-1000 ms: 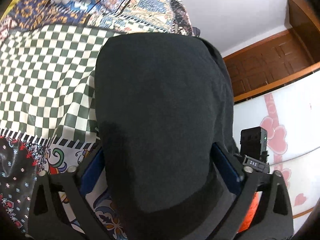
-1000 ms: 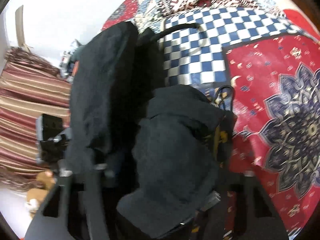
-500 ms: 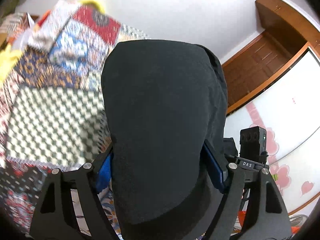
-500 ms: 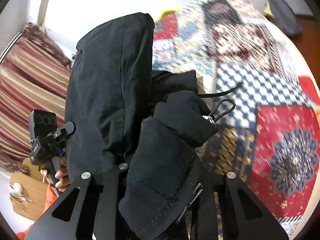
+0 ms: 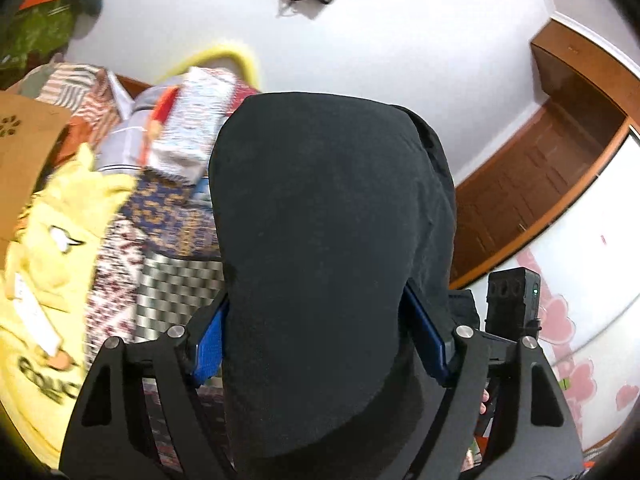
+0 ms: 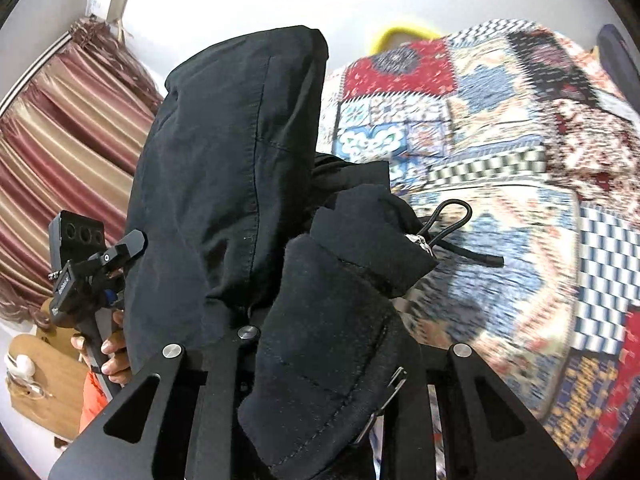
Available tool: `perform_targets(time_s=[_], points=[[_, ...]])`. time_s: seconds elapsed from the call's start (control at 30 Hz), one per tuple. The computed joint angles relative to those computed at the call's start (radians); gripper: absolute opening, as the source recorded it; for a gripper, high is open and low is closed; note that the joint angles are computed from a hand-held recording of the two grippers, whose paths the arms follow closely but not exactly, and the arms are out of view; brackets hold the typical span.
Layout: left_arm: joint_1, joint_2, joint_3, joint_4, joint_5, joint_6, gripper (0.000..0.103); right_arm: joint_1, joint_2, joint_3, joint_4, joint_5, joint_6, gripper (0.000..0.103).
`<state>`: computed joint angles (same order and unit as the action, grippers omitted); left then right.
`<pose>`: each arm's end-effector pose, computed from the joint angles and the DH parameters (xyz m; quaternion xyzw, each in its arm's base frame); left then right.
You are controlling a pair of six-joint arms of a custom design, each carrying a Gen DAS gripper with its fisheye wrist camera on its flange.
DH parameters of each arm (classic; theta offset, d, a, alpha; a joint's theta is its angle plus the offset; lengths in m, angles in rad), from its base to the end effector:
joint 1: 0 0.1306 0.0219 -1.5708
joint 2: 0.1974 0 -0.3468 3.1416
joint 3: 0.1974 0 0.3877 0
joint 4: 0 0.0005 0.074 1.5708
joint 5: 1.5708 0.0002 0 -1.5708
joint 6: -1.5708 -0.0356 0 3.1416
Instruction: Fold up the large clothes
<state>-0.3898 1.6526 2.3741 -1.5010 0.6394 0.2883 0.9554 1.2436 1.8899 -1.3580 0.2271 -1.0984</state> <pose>0.4370 -0.2030 0.6478 0.1654 0.8687 -0.3952 0.2486 0.2198 0.2961 0.6368 0.1116 0.8976 0.3008 0.3023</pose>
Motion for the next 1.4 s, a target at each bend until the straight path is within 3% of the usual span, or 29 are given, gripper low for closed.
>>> perform_targets(time_s=[0.27, 0.43, 0.53, 0.67, 0.83, 0.97, 1.1, 1.17, 1.27, 1.33, 1.4], points=[[0.131, 0.001, -0.210, 0.061, -0.005, -0.039, 0.078, -0.093, 0.128, -0.093, 0.175, -0.178, 0.006, 0.022], [0.190, 0.030, -0.325, 0.073, -0.062, -0.022, 0.078, -0.115, 0.240, -0.089, 0.204, -0.246, 0.006, 0.022], [0.207, -0.006, -0.418, 0.128, -0.051, -0.031, 0.079, -0.119, 0.306, -0.047, 0.134, -0.268, 0.023, 0.031], [0.184, -0.018, -0.389, 0.083, -0.134, -0.071, 0.079, -0.100, 0.319, 0.010, 0.007, -0.234, 0.041, 0.061], [0.127, -0.046, -0.331, 0.051, -0.344, -0.133, 0.078, -0.066, 0.306, 0.135, -0.220, -0.063, 0.071, 0.062], [0.087, -0.132, -0.366, 0.088, -0.402, -0.203, 0.078, -0.015, 0.312, 0.235, -0.271, 0.053, 0.085, 0.064], [0.046, -0.215, -0.424, 0.104, -0.428, -0.214, 0.079, 0.015, 0.361, 0.313, -0.235, 0.108, 0.145, 0.080], [0.029, -0.240, -0.459, 0.107, -0.435, -0.208, 0.079, 0.040, 0.384, 0.337, -0.242, 0.135, 0.148, 0.081], [0.003, -0.259, -0.522, 0.108, -0.503, -0.202, 0.079, 0.050, 0.403, 0.305, -0.221, 0.105, 0.150, 0.083], [-0.014, -0.265, -0.557, 0.093, -0.574, -0.193, 0.079, 0.048, 0.436, 0.319, -0.262, 0.085, 0.128, 0.083], [-0.016, -0.280, -0.600, 0.091, -0.588, -0.184, 0.079, 0.050, 0.461, 0.320, -0.315, 0.061, 0.112, 0.083]])
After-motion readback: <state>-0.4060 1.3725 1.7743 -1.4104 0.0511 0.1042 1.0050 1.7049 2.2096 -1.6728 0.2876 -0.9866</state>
